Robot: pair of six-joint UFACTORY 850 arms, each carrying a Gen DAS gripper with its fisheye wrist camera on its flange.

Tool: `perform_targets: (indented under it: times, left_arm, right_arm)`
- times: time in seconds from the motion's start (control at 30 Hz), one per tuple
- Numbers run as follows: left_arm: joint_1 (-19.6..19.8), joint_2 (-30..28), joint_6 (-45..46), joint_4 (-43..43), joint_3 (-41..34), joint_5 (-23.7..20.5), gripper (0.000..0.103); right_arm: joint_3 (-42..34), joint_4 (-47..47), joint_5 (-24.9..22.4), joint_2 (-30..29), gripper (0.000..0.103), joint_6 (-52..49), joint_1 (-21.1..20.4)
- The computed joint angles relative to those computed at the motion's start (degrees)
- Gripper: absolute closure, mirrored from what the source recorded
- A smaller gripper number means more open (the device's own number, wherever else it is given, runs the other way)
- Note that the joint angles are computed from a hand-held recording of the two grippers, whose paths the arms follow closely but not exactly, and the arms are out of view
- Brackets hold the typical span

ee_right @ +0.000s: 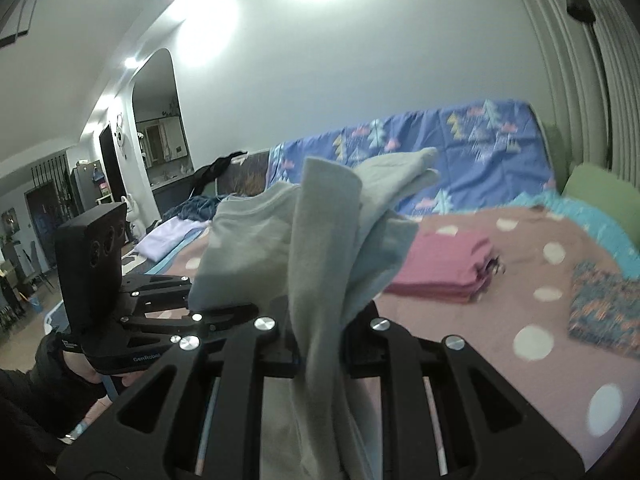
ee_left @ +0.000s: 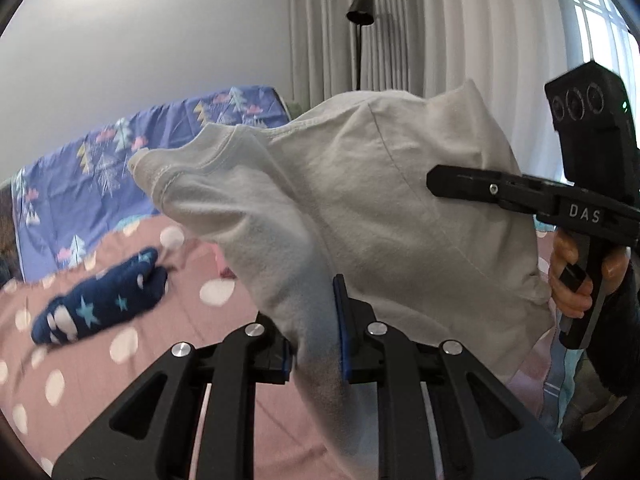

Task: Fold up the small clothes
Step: 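Lift the folded grey shirt with both grippers and carry it toward the pink stack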

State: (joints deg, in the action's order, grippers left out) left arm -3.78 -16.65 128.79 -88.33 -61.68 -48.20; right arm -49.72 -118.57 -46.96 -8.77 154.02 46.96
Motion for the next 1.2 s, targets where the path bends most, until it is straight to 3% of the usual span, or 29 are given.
perform_targets:
  times: [0.13,0.23,0.4,0.7,0.97,1.2]
  left_arm:
    - [-2.76,-0.72,-0.45,-0.47,-3.37,2.34,0.086]
    - [-4.32,-3.09,-6.3,1.3,-8.34,2.66,0.086]
    - [-7.06,-5.64,-9.7,1.71,-14.28,5.0,0.086]
    - [-12.71,-12.0,-12.37,4.73,-26.59,14.04,0.086]
    - [-15.17,-22.29,-19.37,11.1,-40.32,18.95,0.086]
    - [-16.51,-33.89,-34.16,25.98,-56.03,21.92,0.086]
  right_arm:
    - [-0.91,3.4,-0.23,1.65,0.089,-7.51,-1.11]
    - [-1.15,3.26,0.67,3.0,0.089,-8.7,-3.51]
    - [-1.75,1.77,0.78,4.01,0.089,-9.23,-7.52]
    - [-5.83,-4.9,3.62,1.69,0.089,-2.57,-17.44]
    - [-14.2,-6.59,8.32,-5.9,0.089,-2.47,-24.9]
    - [-21.98,-9.45,12.33,-14.73,0.089,2.23,-29.64]
